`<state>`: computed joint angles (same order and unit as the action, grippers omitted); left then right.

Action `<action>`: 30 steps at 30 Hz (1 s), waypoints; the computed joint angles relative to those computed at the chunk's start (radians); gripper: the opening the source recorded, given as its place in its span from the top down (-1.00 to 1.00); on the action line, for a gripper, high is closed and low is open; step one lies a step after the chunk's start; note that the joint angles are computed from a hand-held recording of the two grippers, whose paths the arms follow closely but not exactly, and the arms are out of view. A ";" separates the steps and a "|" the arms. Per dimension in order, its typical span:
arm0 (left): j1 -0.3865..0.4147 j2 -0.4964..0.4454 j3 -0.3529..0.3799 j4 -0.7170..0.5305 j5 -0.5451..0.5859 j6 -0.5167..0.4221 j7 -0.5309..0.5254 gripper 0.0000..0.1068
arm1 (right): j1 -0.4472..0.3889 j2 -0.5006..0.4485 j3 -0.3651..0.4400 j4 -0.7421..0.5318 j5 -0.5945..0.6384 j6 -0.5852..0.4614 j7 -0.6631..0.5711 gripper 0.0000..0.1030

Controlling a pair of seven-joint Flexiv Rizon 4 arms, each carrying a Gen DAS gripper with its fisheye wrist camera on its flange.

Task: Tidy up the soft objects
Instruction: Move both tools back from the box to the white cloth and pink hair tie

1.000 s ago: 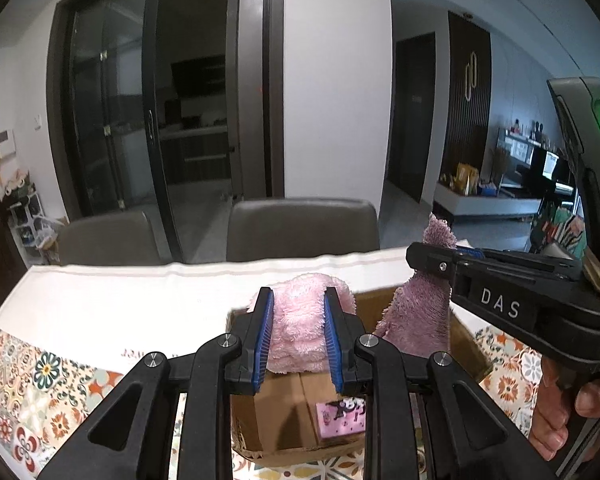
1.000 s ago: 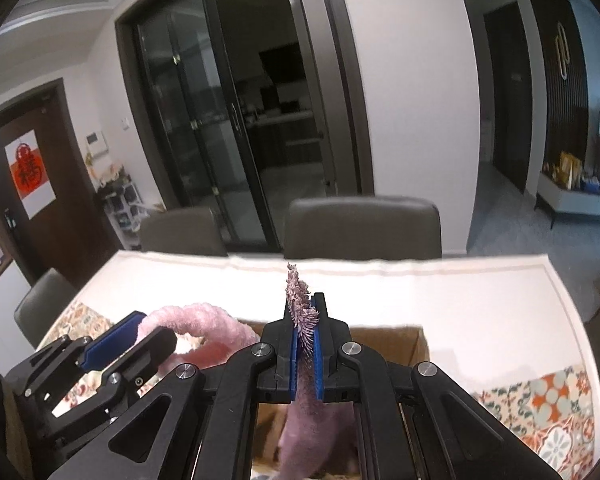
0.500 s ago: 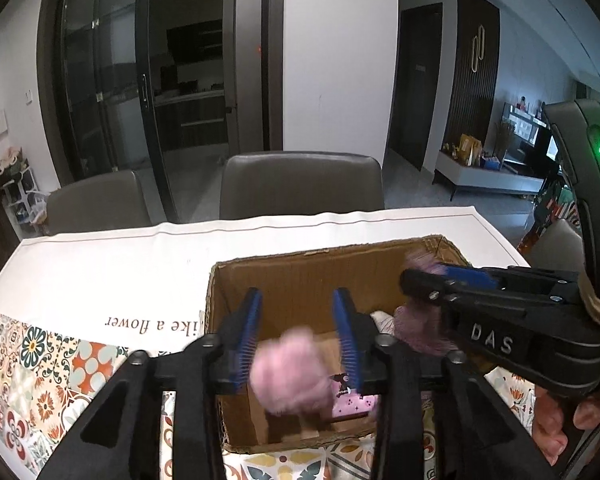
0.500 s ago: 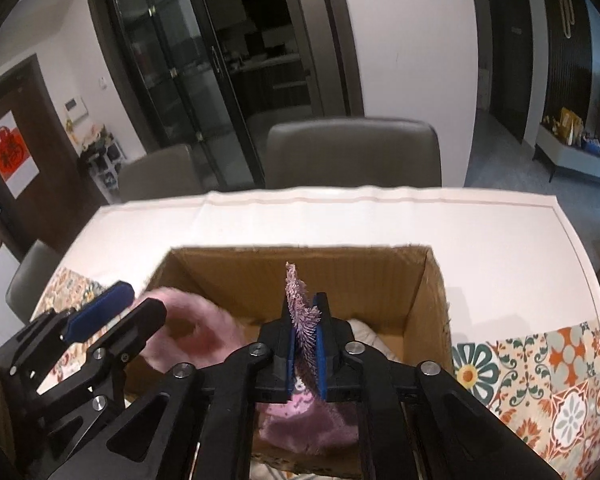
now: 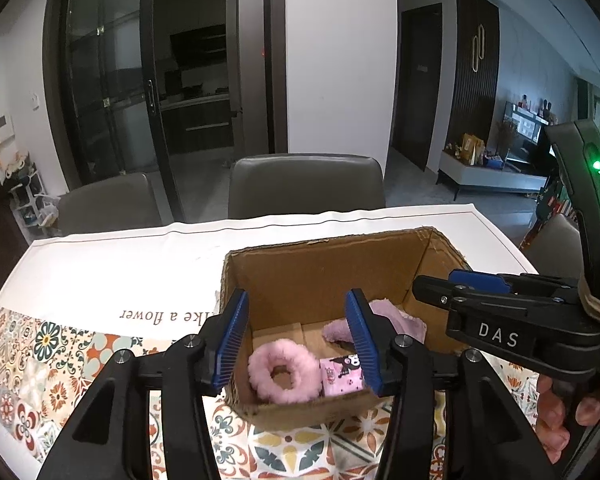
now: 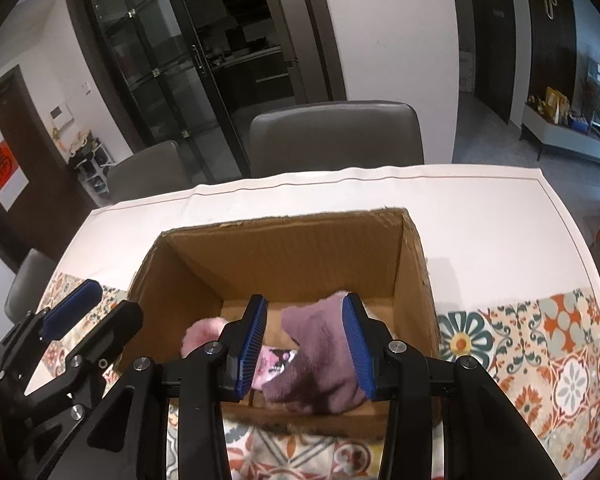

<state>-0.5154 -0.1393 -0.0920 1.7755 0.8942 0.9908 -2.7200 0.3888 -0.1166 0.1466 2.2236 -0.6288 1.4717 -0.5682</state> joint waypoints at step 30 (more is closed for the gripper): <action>0.029 0.254 -0.181 0.211 0.012 -0.099 -0.088 0.05 | -0.106 0.360 0.191 0.230 -0.110 -0.099 0.178 0.05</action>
<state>-0.4868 0.1147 -0.2733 1.9861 0.9065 0.8920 -2.8085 0.2826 0.2432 0.3373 2.4532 -0.7393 1.3725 -0.3907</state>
